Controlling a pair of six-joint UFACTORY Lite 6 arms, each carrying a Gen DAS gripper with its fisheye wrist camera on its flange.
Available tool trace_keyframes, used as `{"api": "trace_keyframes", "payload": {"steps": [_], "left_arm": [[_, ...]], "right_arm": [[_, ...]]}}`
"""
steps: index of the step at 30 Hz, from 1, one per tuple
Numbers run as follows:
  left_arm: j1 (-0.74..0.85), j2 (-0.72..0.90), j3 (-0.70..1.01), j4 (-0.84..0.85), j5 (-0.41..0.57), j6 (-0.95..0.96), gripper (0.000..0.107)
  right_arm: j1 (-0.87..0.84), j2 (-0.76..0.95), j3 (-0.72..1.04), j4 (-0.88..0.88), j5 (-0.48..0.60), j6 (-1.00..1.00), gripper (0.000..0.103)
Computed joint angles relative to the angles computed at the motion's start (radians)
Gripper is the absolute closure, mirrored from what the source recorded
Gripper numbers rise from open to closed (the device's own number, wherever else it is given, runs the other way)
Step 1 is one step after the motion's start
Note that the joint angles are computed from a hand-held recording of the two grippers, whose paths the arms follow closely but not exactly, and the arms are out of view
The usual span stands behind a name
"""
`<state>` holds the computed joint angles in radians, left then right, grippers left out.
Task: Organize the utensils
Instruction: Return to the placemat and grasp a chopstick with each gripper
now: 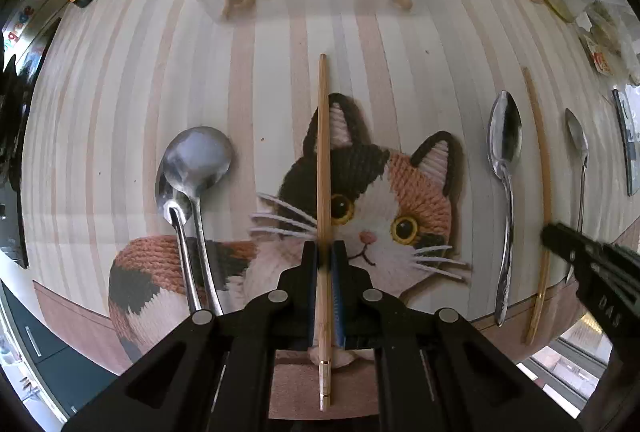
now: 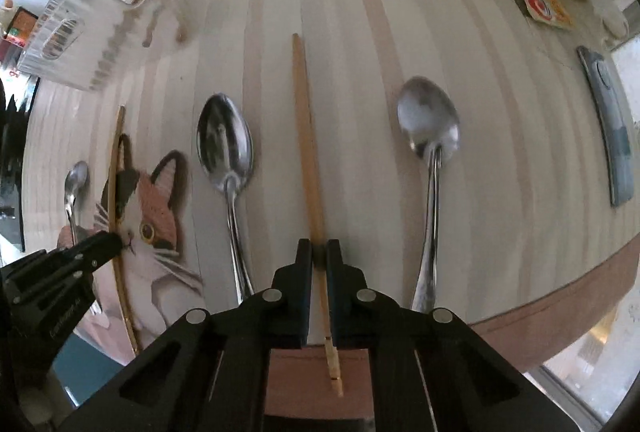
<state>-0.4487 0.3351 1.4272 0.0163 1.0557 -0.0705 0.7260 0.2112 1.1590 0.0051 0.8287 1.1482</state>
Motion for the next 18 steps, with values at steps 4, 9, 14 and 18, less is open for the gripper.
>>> {"api": "trace_keyframes", "payload": {"steps": [4,9,14,18], "left_arm": [[-0.005,-0.015,-0.014,0.003,-0.002,0.0,0.102],[0.003,-0.028,-0.021,0.003,0.004,0.009,0.102],[-0.016,-0.013,-0.032,0.003,-0.022,-0.01,0.102],[-0.012,-0.01,-0.024,0.004,-0.019,-0.005,0.102]], "right_arm": [[0.02,-0.031,-0.045,0.017,0.0,0.014,0.096],[0.031,-0.044,-0.058,0.017,0.005,0.032,0.096],[0.031,0.015,0.006,0.014,0.035,0.02,0.096],[0.046,0.062,0.054,0.006,0.044,0.034,0.096]]}}
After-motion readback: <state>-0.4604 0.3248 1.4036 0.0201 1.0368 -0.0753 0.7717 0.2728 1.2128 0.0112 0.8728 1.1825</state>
